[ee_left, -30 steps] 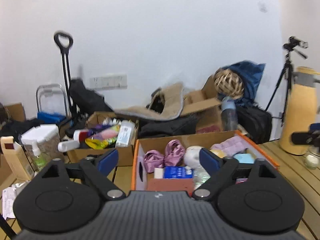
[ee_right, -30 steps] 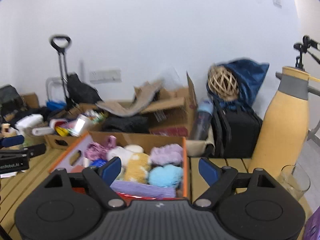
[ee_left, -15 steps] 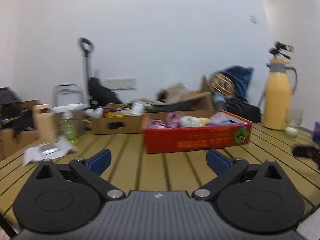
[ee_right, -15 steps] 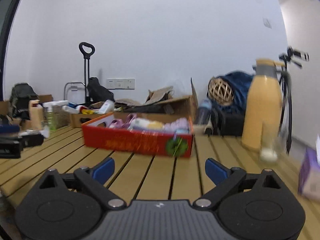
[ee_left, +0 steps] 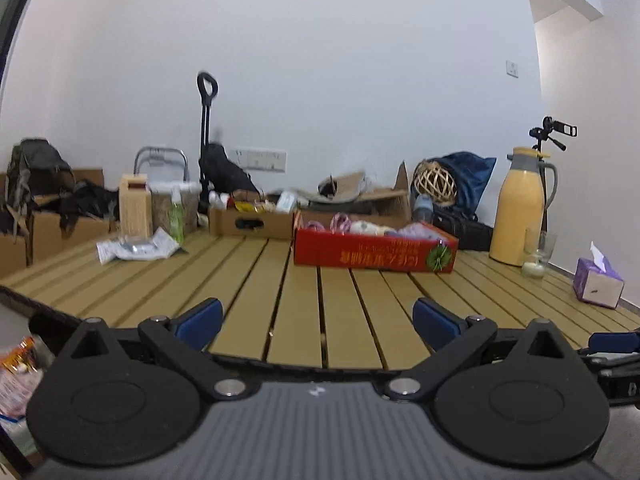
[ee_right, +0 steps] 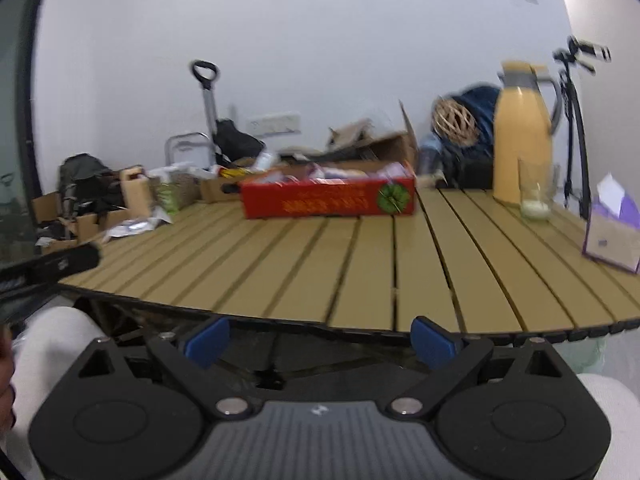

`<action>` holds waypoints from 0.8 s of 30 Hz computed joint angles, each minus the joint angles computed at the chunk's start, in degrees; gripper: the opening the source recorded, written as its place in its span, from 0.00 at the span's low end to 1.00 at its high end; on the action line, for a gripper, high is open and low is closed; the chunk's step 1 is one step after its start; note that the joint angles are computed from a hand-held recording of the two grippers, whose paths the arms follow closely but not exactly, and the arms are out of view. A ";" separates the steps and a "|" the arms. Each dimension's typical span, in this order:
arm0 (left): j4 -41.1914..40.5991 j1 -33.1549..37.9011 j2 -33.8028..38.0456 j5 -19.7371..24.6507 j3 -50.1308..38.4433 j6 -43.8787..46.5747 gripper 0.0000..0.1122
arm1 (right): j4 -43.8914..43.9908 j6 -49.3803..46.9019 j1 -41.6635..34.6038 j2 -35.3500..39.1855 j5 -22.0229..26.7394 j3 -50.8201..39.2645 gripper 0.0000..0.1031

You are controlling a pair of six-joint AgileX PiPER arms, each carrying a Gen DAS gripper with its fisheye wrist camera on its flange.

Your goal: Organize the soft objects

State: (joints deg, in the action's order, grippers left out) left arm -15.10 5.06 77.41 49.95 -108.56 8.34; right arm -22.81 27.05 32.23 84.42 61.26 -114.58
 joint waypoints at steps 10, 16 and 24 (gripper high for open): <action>-1.17 0.68 -0.29 2.39 -4.56 2.03 0.92 | -2.01 -1.62 2.18 2.75 2.91 -10.63 0.96; -0.63 0.42 -0.04 2.88 -4.62 1.20 0.92 | -3.15 -1.02 2.43 3.39 4.41 -12.23 0.99; -1.05 0.74 -0.01 3.02 -4.52 1.54 0.92 | -3.98 0.11 2.58 2.67 2.79 -10.02 0.99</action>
